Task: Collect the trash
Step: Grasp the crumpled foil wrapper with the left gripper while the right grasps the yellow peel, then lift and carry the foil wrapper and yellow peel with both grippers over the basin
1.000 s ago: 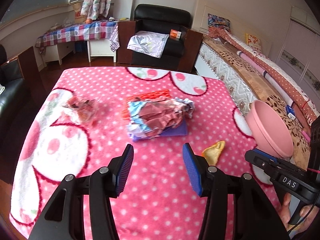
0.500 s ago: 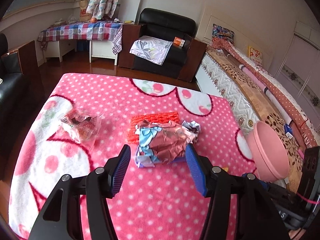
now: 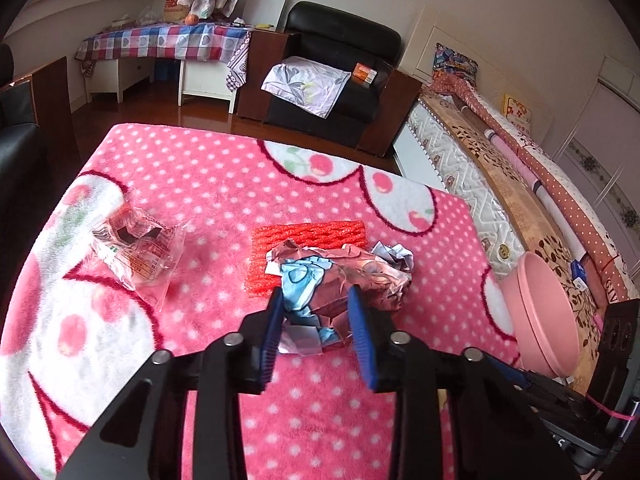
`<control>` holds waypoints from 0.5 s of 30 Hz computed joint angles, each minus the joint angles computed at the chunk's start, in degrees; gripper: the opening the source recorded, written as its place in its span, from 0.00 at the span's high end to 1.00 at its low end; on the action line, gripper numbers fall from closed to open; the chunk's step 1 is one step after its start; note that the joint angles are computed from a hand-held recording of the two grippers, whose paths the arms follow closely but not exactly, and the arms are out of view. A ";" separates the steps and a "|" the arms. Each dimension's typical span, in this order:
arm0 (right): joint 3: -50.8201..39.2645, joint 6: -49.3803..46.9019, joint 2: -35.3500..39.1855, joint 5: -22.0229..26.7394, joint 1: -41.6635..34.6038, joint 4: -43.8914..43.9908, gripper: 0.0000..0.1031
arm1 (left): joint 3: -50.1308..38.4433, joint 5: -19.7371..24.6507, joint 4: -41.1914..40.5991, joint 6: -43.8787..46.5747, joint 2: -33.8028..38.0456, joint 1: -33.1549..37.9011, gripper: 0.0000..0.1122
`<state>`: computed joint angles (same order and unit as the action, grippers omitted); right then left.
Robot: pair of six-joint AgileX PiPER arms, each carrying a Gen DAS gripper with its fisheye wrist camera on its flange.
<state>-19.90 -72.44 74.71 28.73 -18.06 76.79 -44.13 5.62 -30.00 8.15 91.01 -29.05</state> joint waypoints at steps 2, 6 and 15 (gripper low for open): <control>-0.21 -1.75 1.47 -0.58 1.03 2.20 0.69 | 0.41 -0.10 -6.19 6.23 -0.34 0.53 0.79; -0.80 -3.62 3.98 -0.37 2.00 4.35 0.69 | 0.82 0.13 -6.68 6.22 -1.35 1.13 0.83; 0.05 -7.90 4.01 0.08 2.64 6.46 0.82 | 1.98 -0.03 4.51 -5.47 -3.54 0.52 0.84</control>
